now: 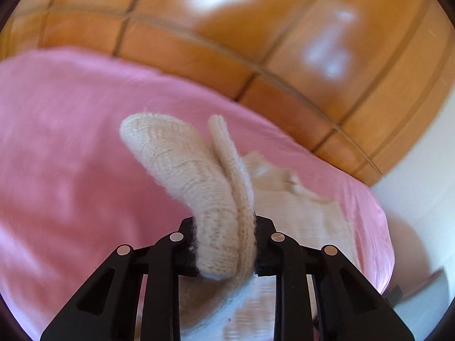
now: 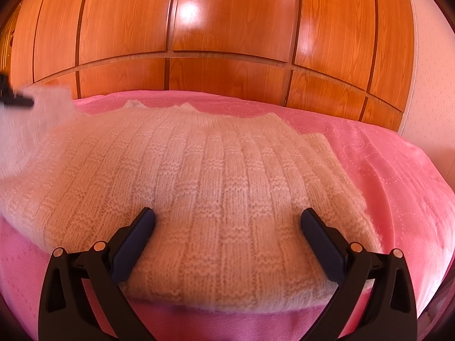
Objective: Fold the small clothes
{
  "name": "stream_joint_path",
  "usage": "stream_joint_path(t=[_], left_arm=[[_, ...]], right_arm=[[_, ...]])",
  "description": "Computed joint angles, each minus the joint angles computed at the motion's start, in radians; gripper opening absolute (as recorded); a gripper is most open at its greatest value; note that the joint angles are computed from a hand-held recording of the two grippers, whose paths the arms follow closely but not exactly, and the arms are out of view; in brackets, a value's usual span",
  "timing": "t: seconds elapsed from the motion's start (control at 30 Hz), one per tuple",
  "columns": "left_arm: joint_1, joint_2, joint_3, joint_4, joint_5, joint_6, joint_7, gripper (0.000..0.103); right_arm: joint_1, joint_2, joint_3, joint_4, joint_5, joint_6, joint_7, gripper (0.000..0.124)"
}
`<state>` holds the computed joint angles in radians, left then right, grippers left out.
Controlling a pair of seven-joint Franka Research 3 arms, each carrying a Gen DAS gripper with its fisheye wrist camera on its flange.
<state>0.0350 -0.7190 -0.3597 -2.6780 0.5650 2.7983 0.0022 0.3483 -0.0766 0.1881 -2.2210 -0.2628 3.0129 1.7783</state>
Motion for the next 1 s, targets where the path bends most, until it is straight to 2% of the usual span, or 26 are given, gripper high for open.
stream_joint_path(t=[0.13, 0.2, 0.37, 0.43, 0.5, 0.53, 0.67, 0.73, 0.8, 0.87, 0.9, 0.93, 1.0], left_arm=[[0.01, 0.088, -0.03, 0.103, 0.046, 0.058, 0.036, 0.02], [0.011, 0.14, -0.038, 0.147, 0.057, 0.086, 0.048, 0.018], [0.032, 0.313, -0.085, 0.29, 0.129, 0.092, 0.059, 0.013], [0.02, 0.372, -0.085, 0.335, 0.17, 0.077, 0.055, 0.013], [0.0, 0.439, -0.079, 0.381, 0.201, 0.061, 0.059, 0.013], [-0.013, 0.47, -0.071, 0.4, 0.206, 0.057, 0.058, 0.013], [-0.077, 0.561, -0.033, 0.451, 0.203, 0.035, 0.071, 0.013], [-0.112, 0.593, -0.016, 0.467, 0.201, 0.018, 0.098, 0.013], [-0.15, 0.604, 0.001, 0.475, 0.193, -0.007, 0.131, 0.025], [-0.167, 0.596, 0.022, 0.457, 0.237, 0.058, 0.091, 0.064], [-0.163, 0.575, 0.028, 0.432, 0.303, 0.128, 0.018, 0.073], [-0.157, 0.563, 0.025, 0.423, 0.354, 0.158, -0.035, 0.08], [-0.125, 0.516, 0.006, 0.396, 0.479, 0.214, -0.163, 0.08]], right_arm=[[-0.001, -0.002, 0.001, -0.002, -0.005, -0.001, 0.01, 0.101], [0.011, -0.003, -0.006, 0.002, 0.035, -0.01, -0.025, 0.101], [0.069, -0.007, -0.05, 0.05, 0.307, -0.122, -0.293, 0.101], [0.043, -0.019, -0.043, 0.054, 0.281, -0.118, -0.253, 0.101], [-0.014, -0.028, -0.019, 0.056, 0.148, -0.102, -0.103, 0.101], [-0.027, -0.027, -0.019, 0.064, 0.131, -0.114, -0.069, 0.101], [0.001, -0.02, -0.066, 0.076, 0.333, -0.152, -0.154, 0.101], [0.003, -0.011, -0.071, 0.086, 0.392, -0.189, -0.161, 0.101], [0.006, 0.0, -0.073, 0.097, 0.433, -0.231, -0.182, 0.101], [0.005, 0.004, -0.071, 0.09, 0.442, -0.224, -0.174, 0.101], [0.006, 0.003, -0.07, 0.079, 0.447, -0.201, -0.18, 0.101], [0.006, 0.003, -0.068, 0.075, 0.44, -0.193, -0.181, 0.101], [0.005, 0.005, -0.067, 0.077, 0.427, -0.196, -0.195, 0.101]])
